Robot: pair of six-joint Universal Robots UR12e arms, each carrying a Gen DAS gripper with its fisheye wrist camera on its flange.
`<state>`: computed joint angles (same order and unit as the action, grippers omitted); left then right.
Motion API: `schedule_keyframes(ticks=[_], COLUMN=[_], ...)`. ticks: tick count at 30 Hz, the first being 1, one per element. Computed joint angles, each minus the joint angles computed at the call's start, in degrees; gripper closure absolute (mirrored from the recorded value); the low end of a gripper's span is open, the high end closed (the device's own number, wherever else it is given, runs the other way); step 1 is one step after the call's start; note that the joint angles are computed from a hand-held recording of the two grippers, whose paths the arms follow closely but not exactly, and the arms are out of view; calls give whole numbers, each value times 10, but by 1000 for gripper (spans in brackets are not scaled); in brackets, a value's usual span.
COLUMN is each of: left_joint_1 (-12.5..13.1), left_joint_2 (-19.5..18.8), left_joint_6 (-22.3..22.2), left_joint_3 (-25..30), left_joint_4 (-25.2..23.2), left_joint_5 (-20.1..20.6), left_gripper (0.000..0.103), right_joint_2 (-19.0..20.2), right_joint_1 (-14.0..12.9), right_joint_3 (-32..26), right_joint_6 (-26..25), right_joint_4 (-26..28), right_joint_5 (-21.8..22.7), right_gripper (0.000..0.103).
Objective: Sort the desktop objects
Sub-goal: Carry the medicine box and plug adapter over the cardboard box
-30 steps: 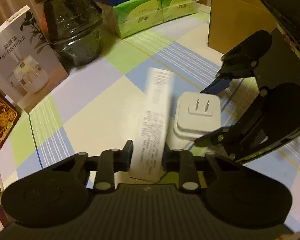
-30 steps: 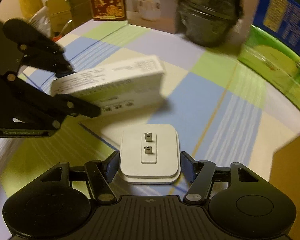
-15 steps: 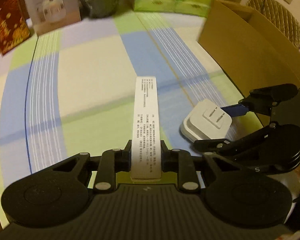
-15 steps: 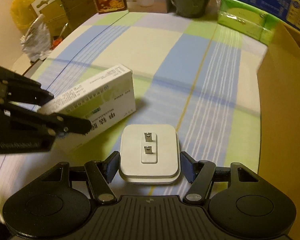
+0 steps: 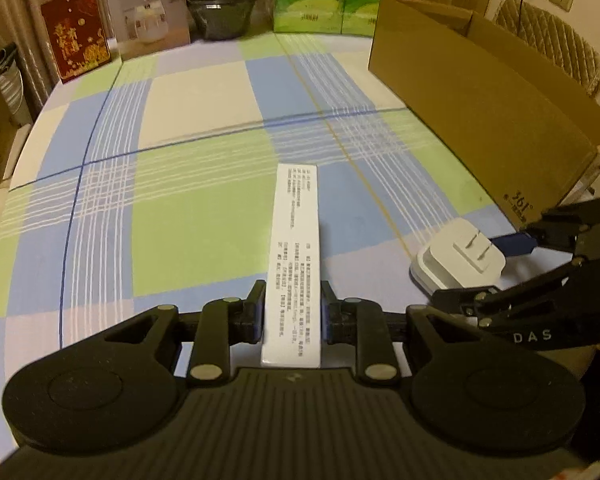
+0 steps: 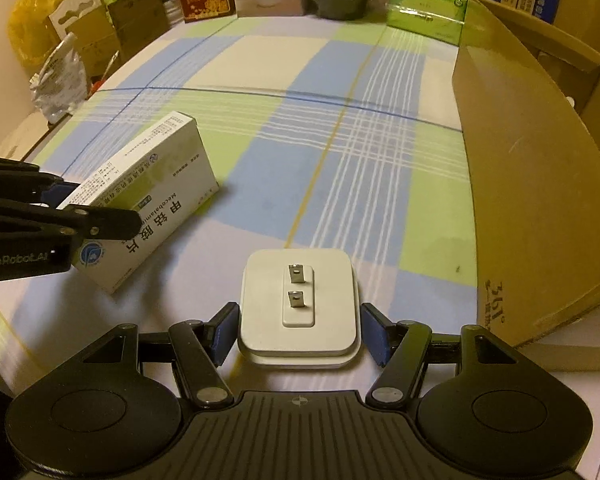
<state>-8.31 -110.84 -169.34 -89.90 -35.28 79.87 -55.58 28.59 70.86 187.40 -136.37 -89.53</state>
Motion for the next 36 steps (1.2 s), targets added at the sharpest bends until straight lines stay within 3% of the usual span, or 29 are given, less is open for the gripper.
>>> schedule_keyframes(ticks=[5, 7, 12, 17, 24, 26, 36], left_joint_1=[-2, -1, 3, -2, -7, -7, -7], left_joint_2=[-11, -17, -26, -31, -32, -32, -26], left_joint_6=[16, 13, -15, 1, 17, 16, -4], left_joint_3=[14, 20, 28, 31, 29, 28, 17], left_joint_4=[-11, -17, -23, -27, -22, -20, 1], left_joint_5=[-1, -10, -29, -18, -2, 0, -17], left_gripper=[78, 78, 78, 78, 83, 83, 84], right_joint_2=[-1, -1, -1, -1, 0, -1, -7], right_joint_1=[0, 1, 6, 9, 11, 11, 11], right_joint_3=[20, 25, 31, 37, 37, 40, 49], right_joint_6=[14, 22, 12, 14, 18, 17, 26], right_joint_4=[-43, -61, -74, -89, -95, -100, -121], right_joint_5=[1, -5, -24, -39, -46, -48, -56], right_gripper=[41, 36, 31, 31, 32, 41, 41])
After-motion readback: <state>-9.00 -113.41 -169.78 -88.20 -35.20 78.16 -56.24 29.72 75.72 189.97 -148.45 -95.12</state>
